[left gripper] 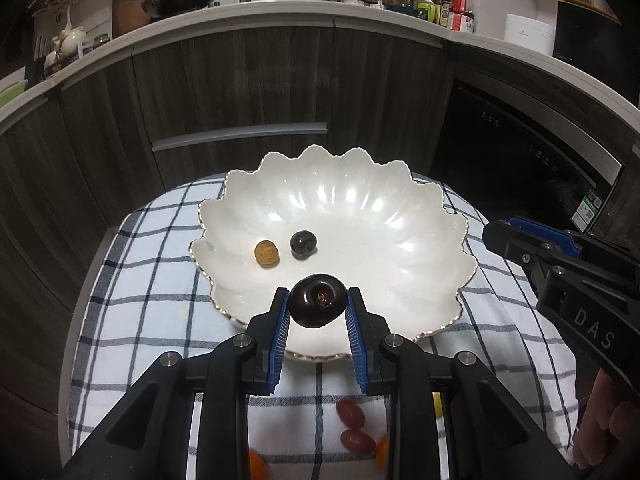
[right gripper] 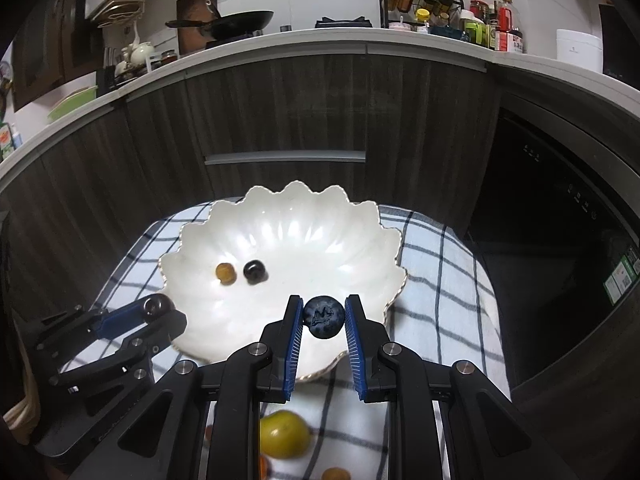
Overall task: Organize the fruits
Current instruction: 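Open both grippers to drop the plum and blueberry into the bowl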
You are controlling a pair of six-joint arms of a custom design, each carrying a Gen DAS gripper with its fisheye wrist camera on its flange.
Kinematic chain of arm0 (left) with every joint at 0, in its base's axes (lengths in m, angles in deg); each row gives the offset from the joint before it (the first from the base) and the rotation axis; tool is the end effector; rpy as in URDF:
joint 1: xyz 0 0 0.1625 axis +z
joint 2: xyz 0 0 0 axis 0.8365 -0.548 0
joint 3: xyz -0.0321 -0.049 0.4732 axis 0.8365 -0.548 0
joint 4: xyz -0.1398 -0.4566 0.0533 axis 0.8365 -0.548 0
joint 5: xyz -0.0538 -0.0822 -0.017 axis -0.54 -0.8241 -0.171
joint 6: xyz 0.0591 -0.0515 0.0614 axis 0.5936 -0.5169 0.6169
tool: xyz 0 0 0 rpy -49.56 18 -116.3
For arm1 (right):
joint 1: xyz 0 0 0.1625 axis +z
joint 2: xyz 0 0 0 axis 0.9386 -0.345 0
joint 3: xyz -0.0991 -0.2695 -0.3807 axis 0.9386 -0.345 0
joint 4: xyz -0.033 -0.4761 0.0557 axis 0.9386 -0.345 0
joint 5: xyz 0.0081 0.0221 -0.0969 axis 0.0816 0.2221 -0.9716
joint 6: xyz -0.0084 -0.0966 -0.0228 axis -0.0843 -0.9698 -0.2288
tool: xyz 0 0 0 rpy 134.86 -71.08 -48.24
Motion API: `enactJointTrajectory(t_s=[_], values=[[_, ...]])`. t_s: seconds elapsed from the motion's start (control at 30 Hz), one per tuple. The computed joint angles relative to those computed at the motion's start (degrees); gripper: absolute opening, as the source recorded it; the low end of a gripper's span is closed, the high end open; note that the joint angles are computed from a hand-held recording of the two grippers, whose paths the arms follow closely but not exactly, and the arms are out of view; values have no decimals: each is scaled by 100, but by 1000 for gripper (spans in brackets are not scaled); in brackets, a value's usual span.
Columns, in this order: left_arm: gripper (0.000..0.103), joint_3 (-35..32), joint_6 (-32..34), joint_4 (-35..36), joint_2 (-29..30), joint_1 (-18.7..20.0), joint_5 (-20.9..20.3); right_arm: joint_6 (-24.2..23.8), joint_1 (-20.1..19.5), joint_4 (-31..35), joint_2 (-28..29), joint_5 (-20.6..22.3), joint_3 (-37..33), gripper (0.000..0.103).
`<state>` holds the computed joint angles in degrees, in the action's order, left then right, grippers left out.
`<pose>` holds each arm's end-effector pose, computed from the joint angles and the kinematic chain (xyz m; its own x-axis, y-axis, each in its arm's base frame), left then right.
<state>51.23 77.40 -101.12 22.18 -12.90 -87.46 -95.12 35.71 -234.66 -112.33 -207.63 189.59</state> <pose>-0.2461 -0.5127 0.1138 -0.6905 0.3777 -0.6169 0.6622 0.6733 -0.3288 0.2019 -0.4801 0.1750 -0.7322 0.0853 0.6757 -0.4721 0.6515 -0.5939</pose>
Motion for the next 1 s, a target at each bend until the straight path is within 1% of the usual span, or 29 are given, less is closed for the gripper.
enactJointTrajectory(t_s=[0.33, 0.53, 0.6, 0.67, 0.7, 0.73, 0.77, 0.8, 0.83, 0.9, 0.97, 1.0], values=[[28, -282, -146, 319, 237, 221, -86, 63, -248, 445, 63, 92, -240, 23], [29, -355, -211, 409, 287, 286, -119, 254, -363, 778, 86, 117, -328, 23], [33, -372, -228, 477, 288, 288, -121, 361, -401, 876, 69, 145, -335, 23], [52, -370, -249, 481, 291, 276, -57, 459, -429, 986, 35, 170, -338, 24], [55, -358, -270, 442, 288, 263, -1, 483, -432, 1021, 35, 144, -349, 26], [59, -350, -274, 404, 284, 257, 28, 482, -424, 1016, 53, 82, -368, 35], [60, -343, -274, 371, 275, 251, 61, 475, -414, 980, 65, 33, -380, 41], [60, -346, -272, 378, 270, 249, 86, 473, -403, 918, 71, 12, -381, 53], [60, -348, -268, 393, 265, 244, 122, 465, -393, 833, 74, -4, -374, 61], [62, -350, -270, 405, 249, 241, 160, 422, -355, 612, 104, -97, -377, 67], [69, -338, -299, 382, 225, 228, 221, 404, -320, 509, 112, -157, -384, 70], [70, -329, -305, 363, 211, 222, 237, 387, -298, 458, 122, -197, -389, 71]])
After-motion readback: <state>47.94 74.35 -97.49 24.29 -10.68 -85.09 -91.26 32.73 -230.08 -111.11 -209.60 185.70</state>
